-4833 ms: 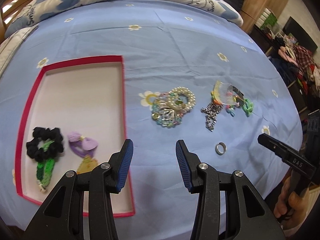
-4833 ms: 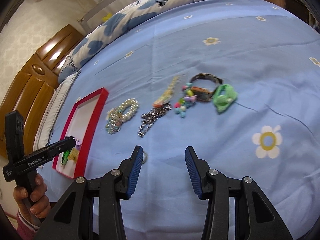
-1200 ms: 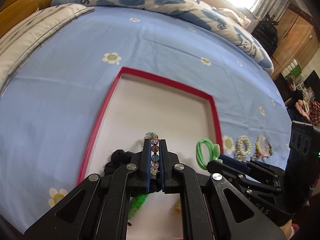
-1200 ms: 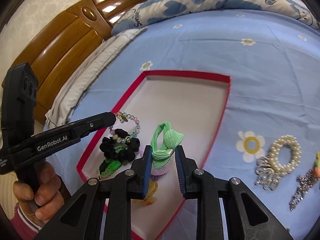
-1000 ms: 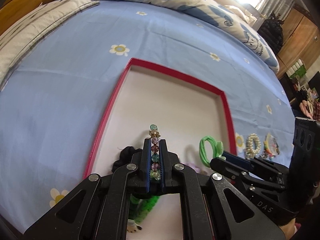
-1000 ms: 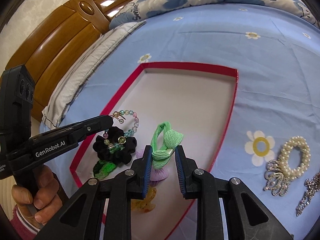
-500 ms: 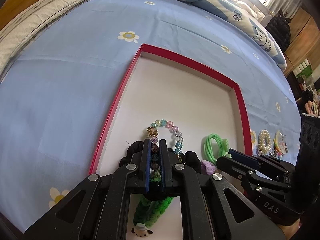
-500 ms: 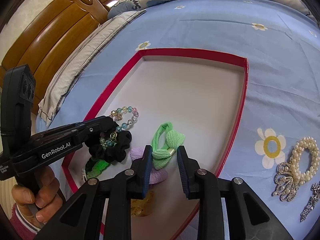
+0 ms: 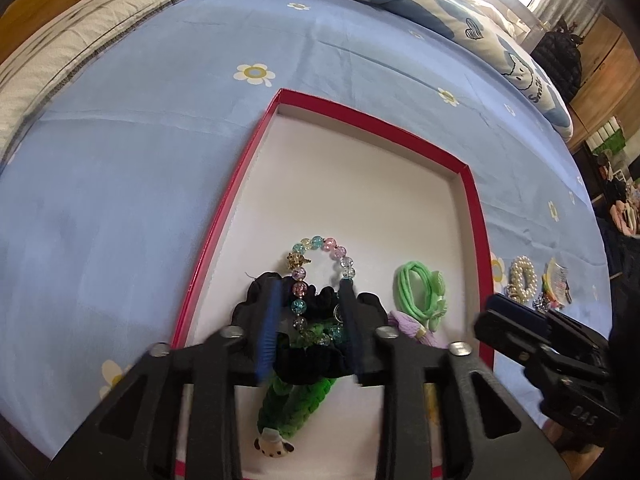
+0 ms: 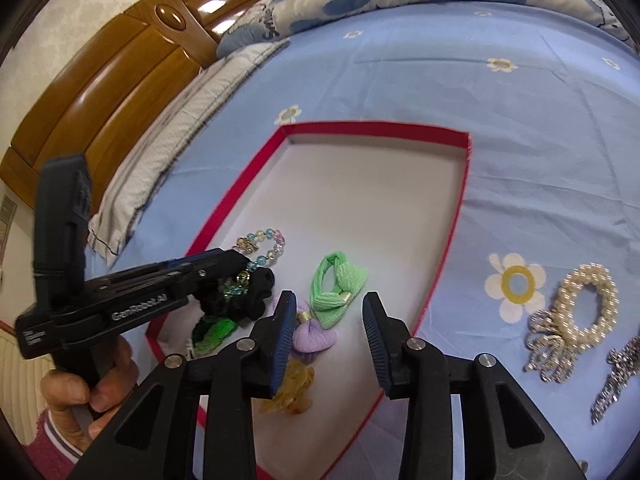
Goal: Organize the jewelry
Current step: 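Carry bracelet and green bow into the red tray and open both tools, then withdraw both open tools from the tray toward the remaining jewelry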
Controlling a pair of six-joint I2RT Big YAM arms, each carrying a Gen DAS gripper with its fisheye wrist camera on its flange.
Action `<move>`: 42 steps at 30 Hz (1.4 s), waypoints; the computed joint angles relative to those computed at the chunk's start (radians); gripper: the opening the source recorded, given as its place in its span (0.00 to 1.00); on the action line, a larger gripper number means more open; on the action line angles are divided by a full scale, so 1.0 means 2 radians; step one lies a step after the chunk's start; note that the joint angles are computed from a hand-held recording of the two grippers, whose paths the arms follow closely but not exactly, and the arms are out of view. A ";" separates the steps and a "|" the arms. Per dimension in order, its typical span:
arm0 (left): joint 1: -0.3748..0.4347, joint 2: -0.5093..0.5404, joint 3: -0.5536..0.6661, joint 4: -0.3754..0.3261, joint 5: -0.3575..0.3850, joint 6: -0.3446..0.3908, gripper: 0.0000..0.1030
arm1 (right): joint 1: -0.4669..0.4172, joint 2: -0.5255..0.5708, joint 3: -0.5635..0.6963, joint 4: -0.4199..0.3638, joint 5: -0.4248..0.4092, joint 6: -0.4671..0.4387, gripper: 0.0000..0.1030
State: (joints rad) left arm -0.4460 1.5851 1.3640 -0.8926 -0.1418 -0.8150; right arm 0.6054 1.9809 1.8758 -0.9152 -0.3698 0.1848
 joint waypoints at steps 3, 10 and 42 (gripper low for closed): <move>-0.002 -0.004 0.001 0.001 -0.002 0.000 0.36 | -0.006 -0.026 -0.030 0.017 -0.001 0.004 0.37; -0.017 -0.011 0.012 -0.001 -0.015 0.002 0.37 | -0.029 -0.082 -0.100 0.044 0.005 0.020 0.40; -0.099 0.061 0.130 -0.030 -0.009 0.043 0.39 | -0.153 -0.207 -0.278 0.104 0.045 0.081 0.42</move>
